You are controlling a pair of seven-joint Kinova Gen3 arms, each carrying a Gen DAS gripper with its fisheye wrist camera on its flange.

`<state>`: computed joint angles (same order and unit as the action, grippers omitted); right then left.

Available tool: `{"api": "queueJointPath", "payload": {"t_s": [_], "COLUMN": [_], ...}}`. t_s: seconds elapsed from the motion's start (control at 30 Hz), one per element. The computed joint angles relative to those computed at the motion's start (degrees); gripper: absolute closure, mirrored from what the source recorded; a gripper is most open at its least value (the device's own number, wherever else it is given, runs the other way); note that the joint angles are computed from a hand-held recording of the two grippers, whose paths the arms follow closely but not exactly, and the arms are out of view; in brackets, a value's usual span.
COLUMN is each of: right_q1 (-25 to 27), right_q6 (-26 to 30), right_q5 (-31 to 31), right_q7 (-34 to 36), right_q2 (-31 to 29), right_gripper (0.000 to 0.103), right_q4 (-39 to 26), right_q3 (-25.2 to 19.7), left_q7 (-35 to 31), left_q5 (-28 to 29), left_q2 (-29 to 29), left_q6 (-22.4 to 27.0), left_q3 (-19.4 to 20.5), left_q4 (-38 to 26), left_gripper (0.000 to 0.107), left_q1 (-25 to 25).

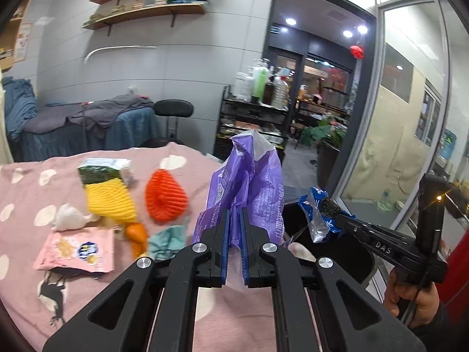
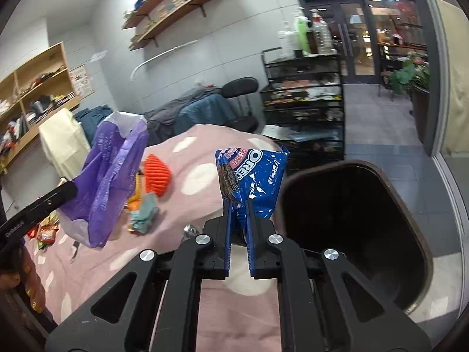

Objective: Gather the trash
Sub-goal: 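Carry both items over the bin and open both grippers to drop them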

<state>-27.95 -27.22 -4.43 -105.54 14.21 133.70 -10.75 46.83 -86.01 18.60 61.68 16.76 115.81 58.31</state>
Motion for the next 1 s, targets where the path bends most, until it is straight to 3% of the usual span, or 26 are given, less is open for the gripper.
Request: {"api": "queueJointPath", "payload": {"t_s": [0.2,0.53,0.6,0.67,0.73,1.0], "right_q1": [0.8,4.1,4.6,4.2,4.1,1.7], "right_q6": [1.7,2.6,3.7,2.0,-1.5,-3.1], "right_q5": [-5.9,-6.8,-6.7,-8.3,-8.7,-13.0], "right_q7": [0.6,-1.9,-2.5,-3.3,-4.5,-2.4], "right_q2": [1.4,7.0,7.8,8.4,9.0,7.7], "right_gripper": [0.093,0.091,0.078,0.028,0.025,0.021], "right_q4": [0.9,0.3,-0.1,0.8,2.3,4.0], "right_q3": [3.4,5.3,5.4,5.9,5.6,7.6], "left_q7": [-3.8,-9.8,-10.4,-12.0,-13.7,-19.3], "left_q5": [-3.6,-5.0,-5.1,-4.4,-3.6,-0.4], "left_q2": [2.4,6.2,6.7,7.4,8.1,10.2], "left_q6": [-5.9,-13.7,-15.4,-16.6,-17.7,-24.8], "left_q3": [-0.7,-3.3,-3.8,-4.4,-5.1,-7.9], "left_q4": [-3.7,-9.9,-10.9,-12.1,-13.4,-18.0], "left_gripper": [0.100,0.100,0.100,0.100,0.100,0.100], "left_q1": [-1.7,-2.2,-2.4,-2.4,-2.3,-3.7]}}
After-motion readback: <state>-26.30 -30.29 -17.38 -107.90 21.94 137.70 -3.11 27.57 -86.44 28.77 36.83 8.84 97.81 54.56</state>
